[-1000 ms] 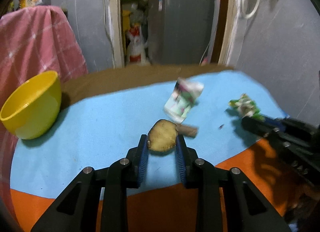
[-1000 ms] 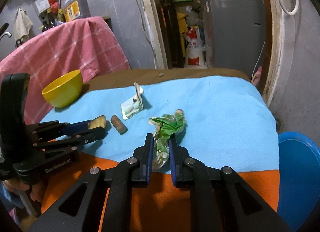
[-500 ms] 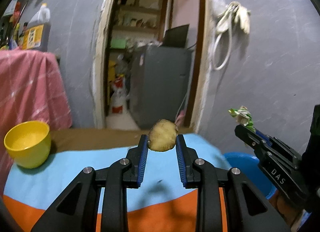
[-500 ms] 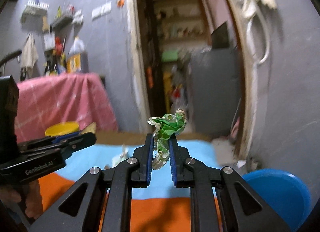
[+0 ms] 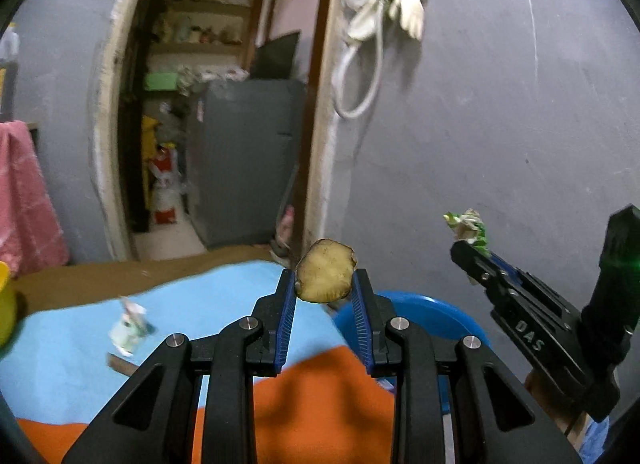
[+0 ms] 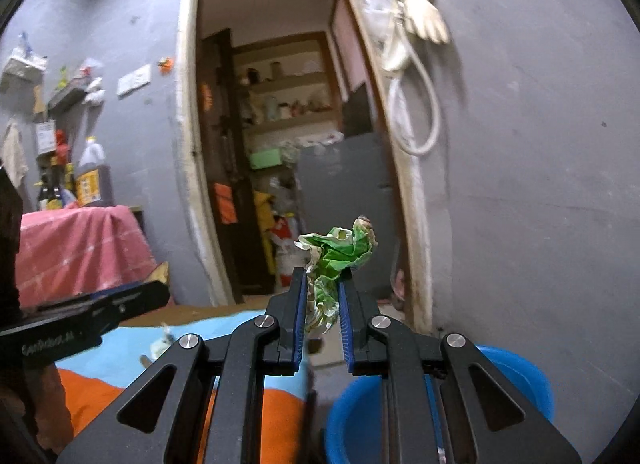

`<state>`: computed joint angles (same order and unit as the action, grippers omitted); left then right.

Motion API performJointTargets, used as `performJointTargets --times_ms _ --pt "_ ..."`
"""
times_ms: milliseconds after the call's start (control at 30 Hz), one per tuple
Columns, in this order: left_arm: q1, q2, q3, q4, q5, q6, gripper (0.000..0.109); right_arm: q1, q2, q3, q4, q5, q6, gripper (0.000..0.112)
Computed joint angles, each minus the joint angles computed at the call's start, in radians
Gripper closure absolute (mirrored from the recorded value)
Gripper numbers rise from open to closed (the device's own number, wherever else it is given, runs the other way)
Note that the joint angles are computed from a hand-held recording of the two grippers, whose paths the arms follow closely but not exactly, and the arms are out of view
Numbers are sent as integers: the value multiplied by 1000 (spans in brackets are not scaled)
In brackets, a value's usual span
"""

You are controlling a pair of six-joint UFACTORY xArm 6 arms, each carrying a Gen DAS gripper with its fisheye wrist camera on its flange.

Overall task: Collect trash
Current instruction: 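Carry both items over the blue bucket and open both tools to drop them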

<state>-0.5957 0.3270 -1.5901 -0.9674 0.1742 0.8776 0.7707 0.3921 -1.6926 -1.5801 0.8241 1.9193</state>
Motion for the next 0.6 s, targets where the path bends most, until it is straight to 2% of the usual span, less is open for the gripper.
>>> performJointTargets --times_ms 167,267,333,467,533,600 --pt "-5 71 -71 246 101 -234 84 -39 -34 52 180 -25 -68 96" --pt "-2 125 -127 386 174 -362 84 -72 -47 79 287 -70 -89 78" --pt "2 158 -168 433 227 -412 84 -90 -60 106 316 -111 -73 76" --pt "9 232 -275 473 334 -487 84 -113 -82 145 358 -133 -46 59" --pt "6 251 -304 473 368 -509 84 -121 -99 171 351 -142 -7 58" --pt "4 277 -343 482 397 -527 84 -121 -120 196 330 -133 39 47"
